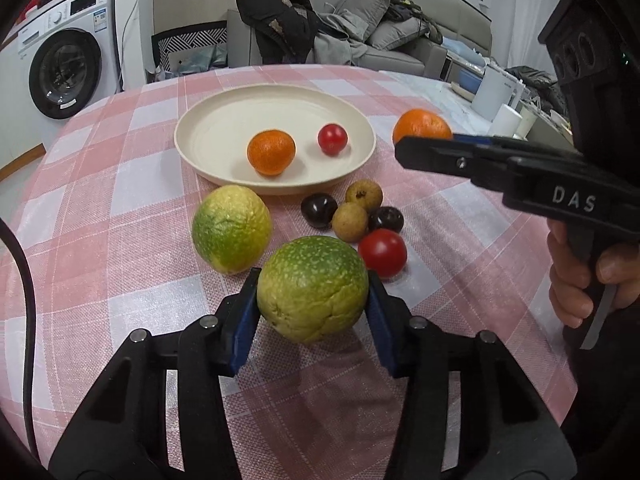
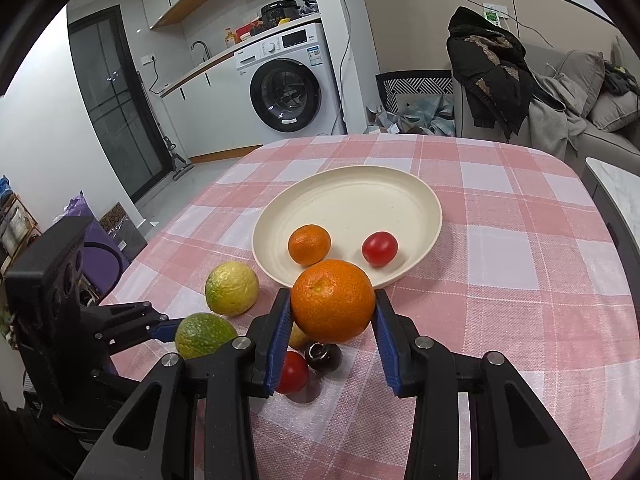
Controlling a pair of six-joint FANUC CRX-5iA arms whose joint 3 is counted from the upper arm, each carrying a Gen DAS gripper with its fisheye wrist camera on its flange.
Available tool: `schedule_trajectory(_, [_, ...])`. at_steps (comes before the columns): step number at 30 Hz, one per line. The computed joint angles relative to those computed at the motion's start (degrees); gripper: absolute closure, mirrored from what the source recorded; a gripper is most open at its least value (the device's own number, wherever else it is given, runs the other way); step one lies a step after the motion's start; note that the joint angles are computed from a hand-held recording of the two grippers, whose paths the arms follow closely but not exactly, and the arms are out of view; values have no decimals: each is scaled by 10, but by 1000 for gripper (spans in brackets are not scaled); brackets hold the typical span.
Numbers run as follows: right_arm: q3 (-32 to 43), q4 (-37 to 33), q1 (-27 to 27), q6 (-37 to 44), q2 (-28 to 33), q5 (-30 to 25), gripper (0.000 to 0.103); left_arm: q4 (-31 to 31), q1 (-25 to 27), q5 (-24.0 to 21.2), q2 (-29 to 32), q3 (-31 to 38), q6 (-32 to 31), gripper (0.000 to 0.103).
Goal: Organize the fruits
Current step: 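Place the orange and green citrus on the plate and open both grippers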
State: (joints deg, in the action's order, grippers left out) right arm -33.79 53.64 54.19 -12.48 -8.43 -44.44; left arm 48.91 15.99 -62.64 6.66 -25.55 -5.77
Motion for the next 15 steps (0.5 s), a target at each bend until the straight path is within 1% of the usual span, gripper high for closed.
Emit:
schedule_trajectory(8, [-4,14,1,-14,0,-2,63,45,12,-5,-6,-6,-6,57])
schedule_trajectory(15, [-4,15,0,-18,2,-8,63,66,17,-1,-4,0,12,57])
